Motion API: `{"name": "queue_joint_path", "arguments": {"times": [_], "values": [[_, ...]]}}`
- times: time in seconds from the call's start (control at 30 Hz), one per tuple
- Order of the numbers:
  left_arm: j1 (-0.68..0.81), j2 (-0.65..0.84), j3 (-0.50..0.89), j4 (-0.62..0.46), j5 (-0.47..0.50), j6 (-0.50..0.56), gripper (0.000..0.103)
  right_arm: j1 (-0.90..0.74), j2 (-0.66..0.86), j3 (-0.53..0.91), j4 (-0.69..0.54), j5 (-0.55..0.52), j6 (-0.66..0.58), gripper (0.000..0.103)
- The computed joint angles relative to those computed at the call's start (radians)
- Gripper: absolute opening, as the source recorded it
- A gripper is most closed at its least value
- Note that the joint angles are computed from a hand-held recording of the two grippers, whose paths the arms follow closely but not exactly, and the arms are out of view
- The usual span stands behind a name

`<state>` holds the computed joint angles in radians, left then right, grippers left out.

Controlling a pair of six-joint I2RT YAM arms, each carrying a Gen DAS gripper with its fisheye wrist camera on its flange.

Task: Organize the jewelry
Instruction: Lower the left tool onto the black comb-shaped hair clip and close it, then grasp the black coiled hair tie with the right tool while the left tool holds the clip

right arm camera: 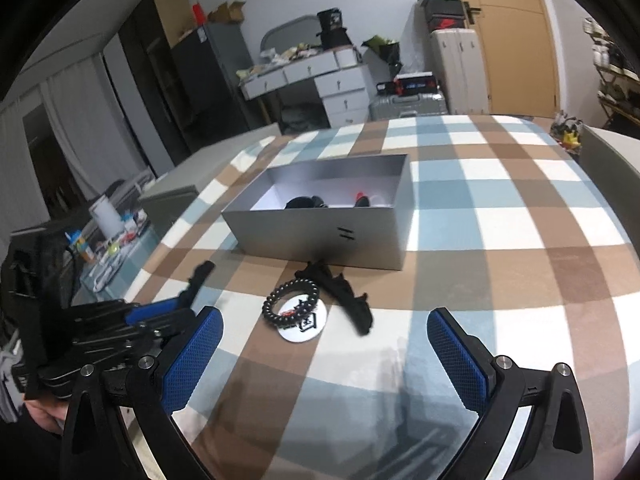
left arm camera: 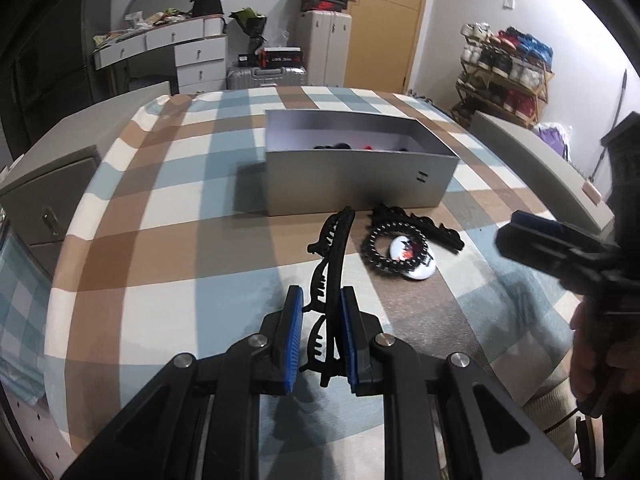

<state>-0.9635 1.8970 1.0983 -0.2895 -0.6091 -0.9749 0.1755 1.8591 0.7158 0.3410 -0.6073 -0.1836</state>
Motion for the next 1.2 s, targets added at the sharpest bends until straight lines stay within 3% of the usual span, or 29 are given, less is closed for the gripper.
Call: {"name": "queue_joint_path", "arguments": {"times": [0.33, 0.77, 0.93, 1.0, 1.13, 1.2], "values": [[-0.009, -0.066, -0.092, 0.033, -0.043, -0.039, 0.013, 0.115, 0.09, 0.105, -0.042, 0.1, 0.006, 0.084], [-0.011, -0.099, -0.149, 0.054, -0.044, -0.081, 0.013, 0.18, 0.122, 0.134, -0.063, 0.226, 0.007, 0.059], [-0.012, -0.106, -0.163, 0.058, -0.04, -0.094, 0.013, 0.201, 0.125, 0.133, -0.072, 0.272, -0.01, 0.031], [-0.011, -0.109, -0.17, 0.063, -0.037, -0.096, 0.013, 0.206, 0.124, 0.123, -0.056, 0.279, -0.014, 0.028], [-0.01, -0.112, -0.182, 0.078, -0.027, -0.096, 0.013, 0.215, 0.122, 0.113, -0.04, 0.317, -0.021, 0.009], [-0.011, -0.113, -0.182, 0.078, -0.027, -0.096, 0.013, 0.208, 0.124, 0.115, -0.043, 0.303, -0.016, 0.009]]}}
